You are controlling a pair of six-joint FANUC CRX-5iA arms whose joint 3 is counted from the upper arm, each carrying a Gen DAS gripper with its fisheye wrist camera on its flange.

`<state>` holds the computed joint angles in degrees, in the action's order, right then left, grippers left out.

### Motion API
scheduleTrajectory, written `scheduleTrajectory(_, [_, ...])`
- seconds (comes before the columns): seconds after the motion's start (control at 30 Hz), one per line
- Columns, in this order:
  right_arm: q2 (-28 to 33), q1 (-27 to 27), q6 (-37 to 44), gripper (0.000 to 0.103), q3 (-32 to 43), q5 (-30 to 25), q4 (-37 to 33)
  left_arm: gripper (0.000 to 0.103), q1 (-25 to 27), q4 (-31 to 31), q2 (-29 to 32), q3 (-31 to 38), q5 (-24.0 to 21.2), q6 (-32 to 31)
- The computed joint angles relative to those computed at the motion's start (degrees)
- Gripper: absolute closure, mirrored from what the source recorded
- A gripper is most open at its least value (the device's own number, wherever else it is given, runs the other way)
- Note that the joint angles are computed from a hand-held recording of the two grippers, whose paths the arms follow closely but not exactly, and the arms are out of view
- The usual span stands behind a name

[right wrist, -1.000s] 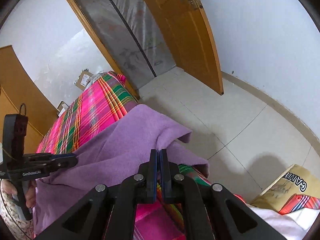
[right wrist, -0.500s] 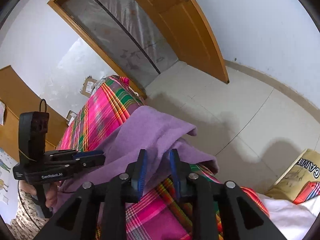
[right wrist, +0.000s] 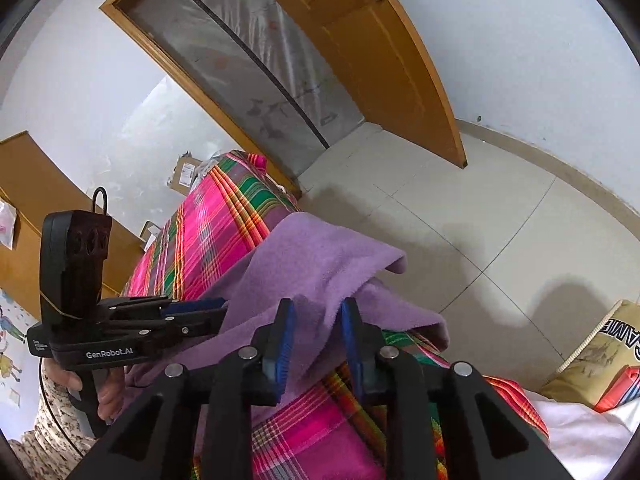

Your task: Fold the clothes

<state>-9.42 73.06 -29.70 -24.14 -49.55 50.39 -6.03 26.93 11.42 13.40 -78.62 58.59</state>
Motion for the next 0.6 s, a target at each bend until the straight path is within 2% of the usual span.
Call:
scheduleTrajectory(0.1, [0.7, 0.4, 1.0, 0.079, 0.8, -1.2, -0.2, 0.083, -0.6, -0.5, 0.1, 0.1, 0.6, 0.4])
scheduleTrajectory(0.13, [0.9, 0.5, 1.3, 0.081, 1.1, -1.7, -0.2, 0.092, -0.7, -1.2, 0.0, 0.1, 1.1, 0.5])
scheduleTrajectory(0.2, [1.3, 0.7, 1.1, 0.095, 1.4, -2.9, 0.3, 0.095, -0.7, -1.3, -0.1, 0.2, 1.7, 1.2])
scheduleTrajectory(0.23, [1.5, 0.9, 0.9, 0.097, 1.5, -3.5, 0.7, 0.096, -0.5, -0.9, -0.1, 0.0, 2.1, 1.3])
scheduleTrajectory(0.6, [1.5, 2.2, -2.7, 0.101, 1.1, -8.3, 6.4, 0.098, 1.5, 3.8, -1.0, -0.5, 7.7, 2.9])
